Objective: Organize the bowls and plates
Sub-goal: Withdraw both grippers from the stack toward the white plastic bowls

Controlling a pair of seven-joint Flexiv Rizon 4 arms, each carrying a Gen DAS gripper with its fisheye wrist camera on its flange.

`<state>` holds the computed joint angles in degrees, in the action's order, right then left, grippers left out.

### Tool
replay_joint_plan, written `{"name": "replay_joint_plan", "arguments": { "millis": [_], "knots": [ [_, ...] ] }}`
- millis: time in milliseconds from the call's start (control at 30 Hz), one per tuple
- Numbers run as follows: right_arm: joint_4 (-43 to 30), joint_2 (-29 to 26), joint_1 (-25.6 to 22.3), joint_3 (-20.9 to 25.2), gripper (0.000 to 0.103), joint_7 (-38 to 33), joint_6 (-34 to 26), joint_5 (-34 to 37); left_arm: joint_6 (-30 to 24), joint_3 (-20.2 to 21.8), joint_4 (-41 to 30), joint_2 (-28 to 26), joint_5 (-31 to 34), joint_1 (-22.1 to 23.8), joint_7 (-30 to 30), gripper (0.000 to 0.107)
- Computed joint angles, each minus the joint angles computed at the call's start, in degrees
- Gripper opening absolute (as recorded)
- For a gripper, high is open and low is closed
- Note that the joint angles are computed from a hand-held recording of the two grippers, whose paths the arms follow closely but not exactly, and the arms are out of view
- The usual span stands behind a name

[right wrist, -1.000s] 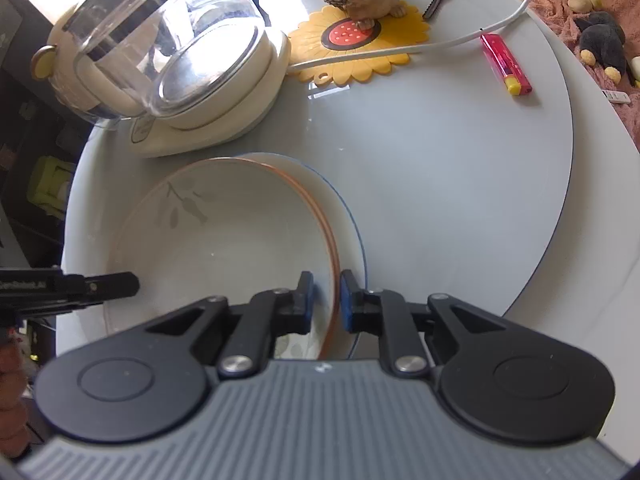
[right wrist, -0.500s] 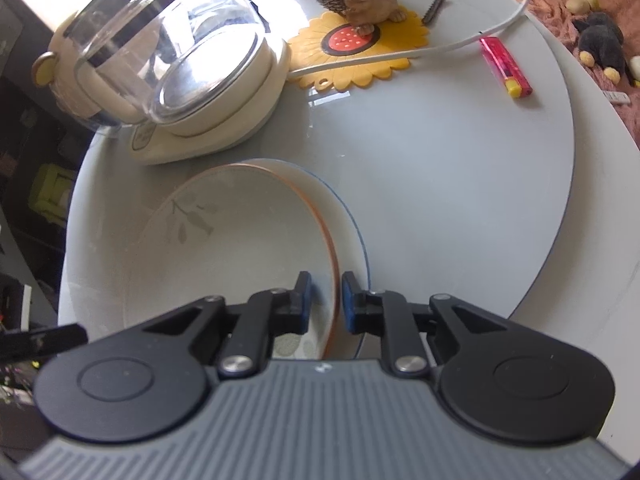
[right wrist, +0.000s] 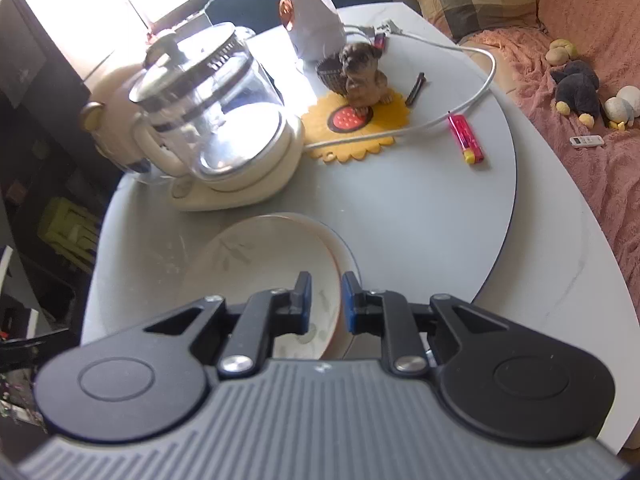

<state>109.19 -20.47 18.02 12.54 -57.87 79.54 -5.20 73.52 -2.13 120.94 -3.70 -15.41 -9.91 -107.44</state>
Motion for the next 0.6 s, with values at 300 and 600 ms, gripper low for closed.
{"name": "replay_joint_plan", "arguments": {
  "millis": [300, 600],
  "knots": [
    [9.5, 10.5, 5.4, -3.0, 0.019, 10.4, 3.9, -7.2, 0.2, 0.2, 4.8, 7.4, -3.2, -2.1, 6.4, 0.014],
    [17.5, 18.6, 7.6, -1.9, 0.019, 32.4, 3.9, -27.8, -0.7, 2.7, 12.2, 17.9, -4.3, -4.8, 11.2, 0.014]
  ]
}}
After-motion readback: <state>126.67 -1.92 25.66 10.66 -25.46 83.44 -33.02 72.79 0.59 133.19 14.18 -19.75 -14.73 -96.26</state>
